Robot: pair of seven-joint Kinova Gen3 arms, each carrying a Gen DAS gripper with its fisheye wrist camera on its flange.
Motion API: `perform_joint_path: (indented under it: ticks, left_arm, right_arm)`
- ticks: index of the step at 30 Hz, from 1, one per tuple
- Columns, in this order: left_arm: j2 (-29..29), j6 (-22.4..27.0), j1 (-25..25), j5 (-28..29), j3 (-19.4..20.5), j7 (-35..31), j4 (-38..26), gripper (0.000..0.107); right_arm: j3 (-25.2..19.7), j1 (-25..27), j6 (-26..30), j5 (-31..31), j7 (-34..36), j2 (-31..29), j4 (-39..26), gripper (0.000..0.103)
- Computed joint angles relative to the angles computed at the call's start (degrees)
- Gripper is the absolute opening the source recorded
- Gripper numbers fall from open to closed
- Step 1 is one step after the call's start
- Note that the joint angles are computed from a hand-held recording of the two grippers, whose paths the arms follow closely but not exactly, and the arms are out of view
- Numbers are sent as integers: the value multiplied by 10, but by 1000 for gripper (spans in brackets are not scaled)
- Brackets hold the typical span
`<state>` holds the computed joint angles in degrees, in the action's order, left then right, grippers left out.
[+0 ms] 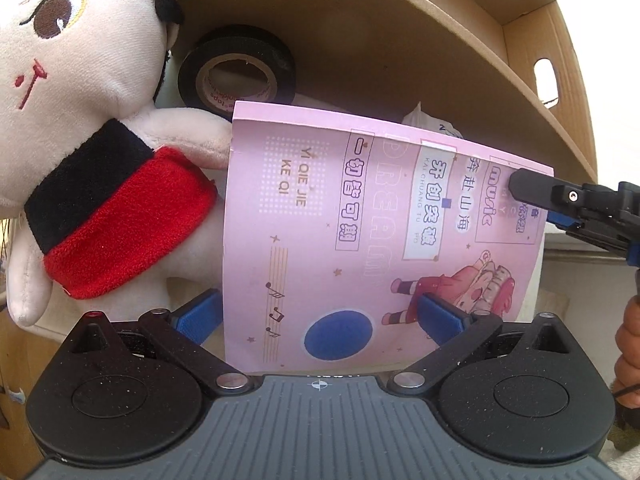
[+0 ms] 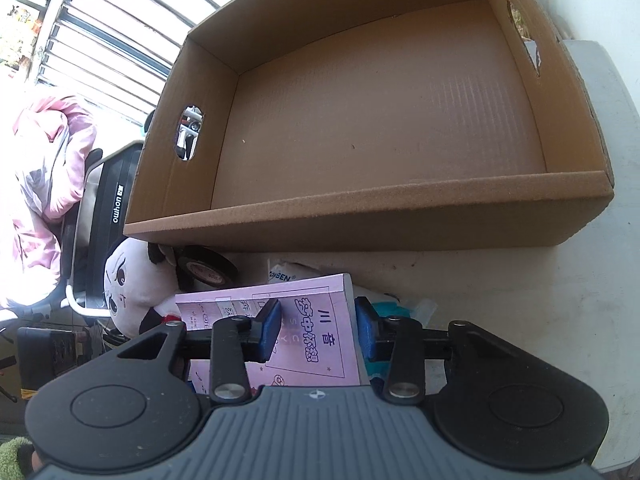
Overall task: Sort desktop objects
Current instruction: 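Lift the pink workbook with the right gripper toward the box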
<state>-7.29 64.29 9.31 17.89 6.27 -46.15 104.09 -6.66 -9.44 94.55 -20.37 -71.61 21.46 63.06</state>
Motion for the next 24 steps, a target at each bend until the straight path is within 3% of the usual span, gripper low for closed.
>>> perform_joint_path:
  ticks: [5,15,24]
  left_arm:
    - [-64,-7,7,20,-3,-18,52,103]
    - [-168,-10,12,74,-30,-67,138,103]
    - [-267,75,-1,107,-45,-44,140,103]
  right_arm:
    - [11,8,-20,-6,-49,-8,30,41]
    - [11,7,-78,1,-73,-38,87,41]
    - [13,24,-100,-33,-96,-43,90,35]
